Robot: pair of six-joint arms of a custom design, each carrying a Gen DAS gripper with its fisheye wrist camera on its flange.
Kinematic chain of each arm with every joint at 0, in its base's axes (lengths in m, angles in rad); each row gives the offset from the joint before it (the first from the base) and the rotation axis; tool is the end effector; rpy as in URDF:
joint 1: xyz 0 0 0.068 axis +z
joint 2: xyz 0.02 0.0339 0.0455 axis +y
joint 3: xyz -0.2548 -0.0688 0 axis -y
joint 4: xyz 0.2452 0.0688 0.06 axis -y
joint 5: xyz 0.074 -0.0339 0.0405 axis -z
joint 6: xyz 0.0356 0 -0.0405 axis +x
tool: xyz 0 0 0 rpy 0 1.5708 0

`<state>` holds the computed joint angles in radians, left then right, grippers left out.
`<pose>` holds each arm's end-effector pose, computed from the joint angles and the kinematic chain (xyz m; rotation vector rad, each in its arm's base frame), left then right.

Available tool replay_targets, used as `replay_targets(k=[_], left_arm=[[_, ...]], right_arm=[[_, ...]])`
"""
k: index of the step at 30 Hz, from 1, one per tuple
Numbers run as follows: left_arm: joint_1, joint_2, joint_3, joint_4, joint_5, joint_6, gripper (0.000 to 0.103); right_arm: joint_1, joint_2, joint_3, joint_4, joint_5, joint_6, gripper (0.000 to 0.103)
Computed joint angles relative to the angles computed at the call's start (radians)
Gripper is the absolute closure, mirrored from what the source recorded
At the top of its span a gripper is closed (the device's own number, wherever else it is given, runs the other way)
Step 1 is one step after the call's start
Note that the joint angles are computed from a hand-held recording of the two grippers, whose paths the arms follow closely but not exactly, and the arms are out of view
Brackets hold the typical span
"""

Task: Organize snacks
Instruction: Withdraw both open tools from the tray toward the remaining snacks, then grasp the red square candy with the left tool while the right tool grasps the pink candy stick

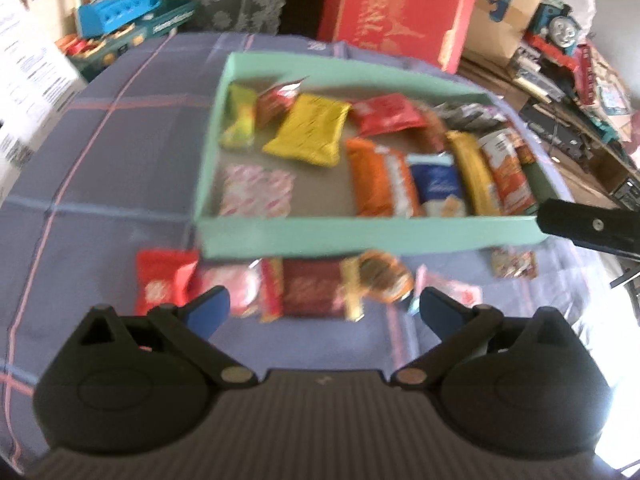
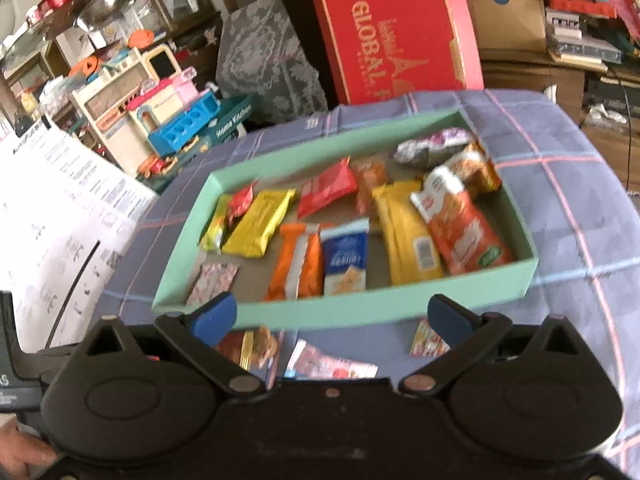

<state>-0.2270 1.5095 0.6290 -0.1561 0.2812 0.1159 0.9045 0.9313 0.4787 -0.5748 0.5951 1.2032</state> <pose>0.2529 -0.0686 0.1238 0.5419 2.5404 -0.4062 0.1196 0.1199 0.1761 0.5506 2.3041 0.2139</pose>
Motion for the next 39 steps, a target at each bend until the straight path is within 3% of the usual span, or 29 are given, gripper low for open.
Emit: replay_targets(k=[5, 11, 19, 21, 25, 28, 30, 32, 34, 39], left_arm=[[0.1, 0.036, -0.03, 0.033, 0.002, 0.068, 0.0], [0.215, 0.117, 0.001, 0.066, 0.005, 0.106, 0.0], [0.263, 0.219, 0.065, 0.12, 0.02, 0.167, 0.001], [0.257, 0.24, 0.074, 0.139, 0.015, 0.204, 0.012], [0.249, 0.268, 0.087, 0.152, 0.021, 0.232, 0.024], [0.262, 0.271, 0.09, 0.144, 0.067, 0.244, 0.043], [0.263, 0.263, 0.085, 0.133, 0.083, 0.254, 0.066], [0.262, 0.252, 0.075, 0.117, 0.096, 0.267, 0.067], [0.25, 0.229, 0.034, 0.154, 0.076, 0.284, 0.067], [0.253, 0.176, -0.012, 0.111, 0.109, 0.312, 0.067]], right_arm=[[0.032, 0.094, -0.019, 0.071, -0.038, 0.033, 0.0], [0.001, 0.217, -0.03, 0.208, -0.082, -0.03, 0.0], [-0.048, 0.345, -0.029, 0.341, -0.125, -0.122, 0.01], [-0.056, 0.355, -0.034, 0.356, -0.126, -0.137, 0.017], [-0.072, 0.394, -0.036, 0.394, -0.144, -0.17, 0.025], [-0.081, 0.419, -0.035, 0.419, -0.172, -0.202, 0.033], [-0.085, 0.45, -0.028, 0.433, -0.19, -0.217, 0.043], [-0.075, 0.466, -0.027, 0.443, -0.2, -0.222, 0.056], [-0.05, 0.479, -0.014, 0.425, -0.188, -0.222, 0.062], [0.008, 0.477, -0.014, 0.398, -0.175, -0.173, 0.062]])
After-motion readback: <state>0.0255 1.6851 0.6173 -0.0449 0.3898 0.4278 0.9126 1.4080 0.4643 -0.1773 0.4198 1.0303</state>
